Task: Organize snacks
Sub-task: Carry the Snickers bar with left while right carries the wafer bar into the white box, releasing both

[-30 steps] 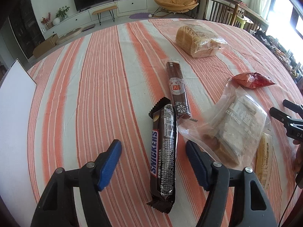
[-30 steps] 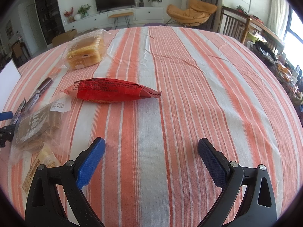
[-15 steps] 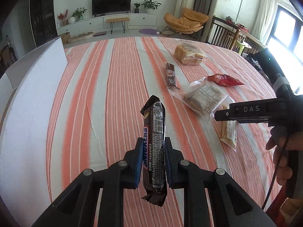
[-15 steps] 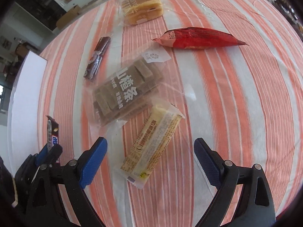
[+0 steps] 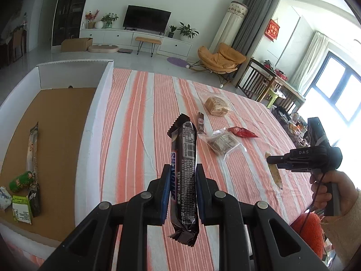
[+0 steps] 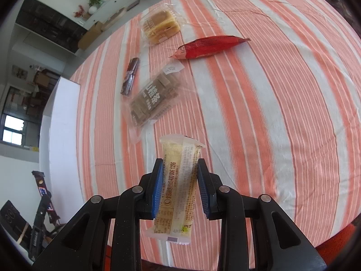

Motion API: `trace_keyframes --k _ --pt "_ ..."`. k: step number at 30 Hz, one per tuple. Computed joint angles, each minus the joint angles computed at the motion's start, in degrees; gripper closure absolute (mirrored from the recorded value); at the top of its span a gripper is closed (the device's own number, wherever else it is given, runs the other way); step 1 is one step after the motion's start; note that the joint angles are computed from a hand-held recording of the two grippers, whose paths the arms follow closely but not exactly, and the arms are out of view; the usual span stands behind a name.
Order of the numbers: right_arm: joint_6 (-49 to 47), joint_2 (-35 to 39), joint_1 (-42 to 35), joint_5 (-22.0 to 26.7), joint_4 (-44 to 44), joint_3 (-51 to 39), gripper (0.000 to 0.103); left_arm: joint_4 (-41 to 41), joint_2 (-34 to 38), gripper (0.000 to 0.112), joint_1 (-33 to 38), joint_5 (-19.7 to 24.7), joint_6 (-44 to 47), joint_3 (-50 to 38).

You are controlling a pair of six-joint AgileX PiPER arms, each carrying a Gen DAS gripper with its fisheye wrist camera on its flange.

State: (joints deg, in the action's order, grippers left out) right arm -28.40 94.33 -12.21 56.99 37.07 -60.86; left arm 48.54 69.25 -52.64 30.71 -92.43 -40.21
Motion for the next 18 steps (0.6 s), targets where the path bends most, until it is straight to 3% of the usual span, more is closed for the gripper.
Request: trace_keyframes --k 4,6,9,13,14,15,16,18 --pt "2.73 -6.48 11.62 4.93 6.61 -4.16 0.073 -8.25 -11.22 0.092 7.22 10.76 13.94 0.43" --pt "6.61 -7.67 21.77 3.67 8.39 -8.33 0.073 -13.51 -16.23 0.092 14.87 13.35 22.36 0.93" --pt "13.91 -5.98 38.51 -0.97 6.20 -16.37 0.073 -19.11 -20.42 0.092 26.91 15.17 33.68 1.67" --pt "23.94 4.57 55.24 -6.55 -4.08 -30.18 0.069 -24.87 -19.75 0.090 38.82 13.24 44.39 4.08" --pt "26.05 7.87 57.85 -6.59 -7.44 -33.81 0.067 -26.32 -18.52 0.077 41.54 12.21 46.06 4.95" --pt "27.99 10.12 59.83 -7.01 -10.34 -35.86 0.045 -26.95 -17.60 0.051 43.64 11.14 46.50 6.04" --pt "29.79 10.79 61.16 -8.57 -12.80 -35.61 0.033 -26.36 -17.66 0.040 45.04 10.03 45.40 7.75" --pt "29.01 9.23 61.34 -12.36 -13.34 -31.33 0.034 -20.73 -18.66 0.035 43.25 9.39 37.93 10.92"
